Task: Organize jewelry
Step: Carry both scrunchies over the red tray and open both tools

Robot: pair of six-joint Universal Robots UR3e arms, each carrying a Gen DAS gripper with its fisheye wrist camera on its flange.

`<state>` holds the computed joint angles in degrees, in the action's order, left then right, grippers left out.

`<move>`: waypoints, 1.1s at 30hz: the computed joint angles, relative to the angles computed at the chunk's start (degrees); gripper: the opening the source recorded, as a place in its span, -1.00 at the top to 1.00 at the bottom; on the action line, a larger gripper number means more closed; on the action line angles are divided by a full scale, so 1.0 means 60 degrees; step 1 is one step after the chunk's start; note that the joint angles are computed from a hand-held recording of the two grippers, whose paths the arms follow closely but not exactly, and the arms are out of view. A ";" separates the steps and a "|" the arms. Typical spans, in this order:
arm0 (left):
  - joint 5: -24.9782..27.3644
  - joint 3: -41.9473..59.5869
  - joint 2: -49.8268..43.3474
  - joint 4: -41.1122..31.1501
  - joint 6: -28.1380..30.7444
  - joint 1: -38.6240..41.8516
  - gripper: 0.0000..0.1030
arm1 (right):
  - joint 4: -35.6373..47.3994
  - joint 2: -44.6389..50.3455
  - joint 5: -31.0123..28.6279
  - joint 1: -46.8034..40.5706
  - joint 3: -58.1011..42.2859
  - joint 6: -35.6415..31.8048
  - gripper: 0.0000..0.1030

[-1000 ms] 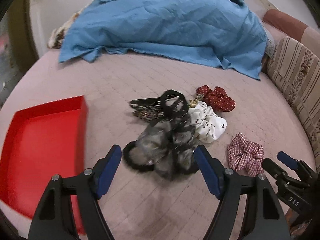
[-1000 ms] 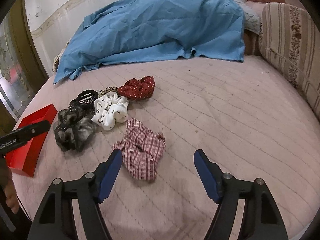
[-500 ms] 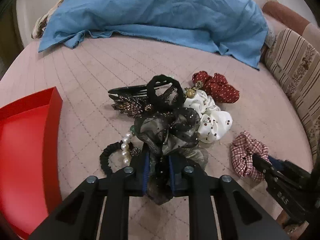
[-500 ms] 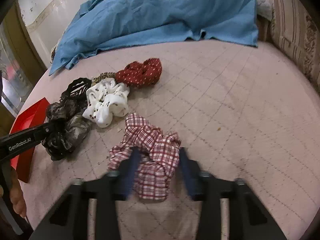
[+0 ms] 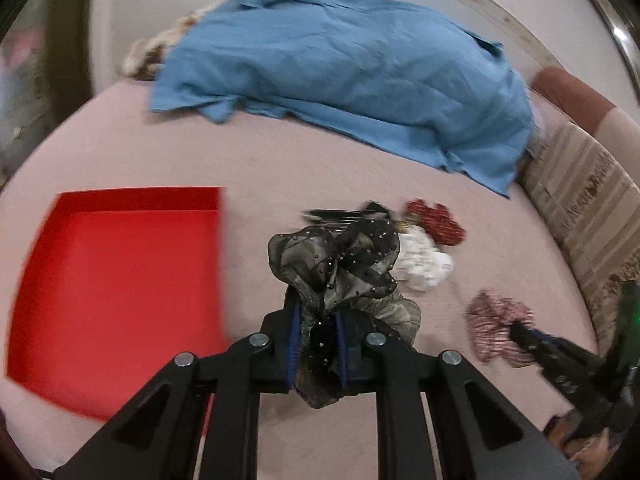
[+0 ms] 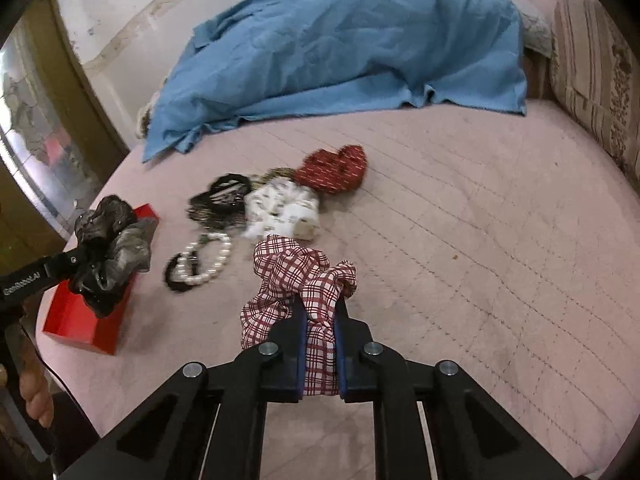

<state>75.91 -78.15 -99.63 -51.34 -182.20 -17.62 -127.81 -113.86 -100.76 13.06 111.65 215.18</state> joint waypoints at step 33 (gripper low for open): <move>0.0664 -0.3079 0.2035 -0.0247 0.1003 0.4657 0.66 | 0.2614 1.0904 0.2056 0.3230 -1.2292 -0.0843 0.77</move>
<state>79.90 -96.62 -87.42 -52.83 -176.19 10.32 -112.13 -48.44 -88.42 32.45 37.90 210.12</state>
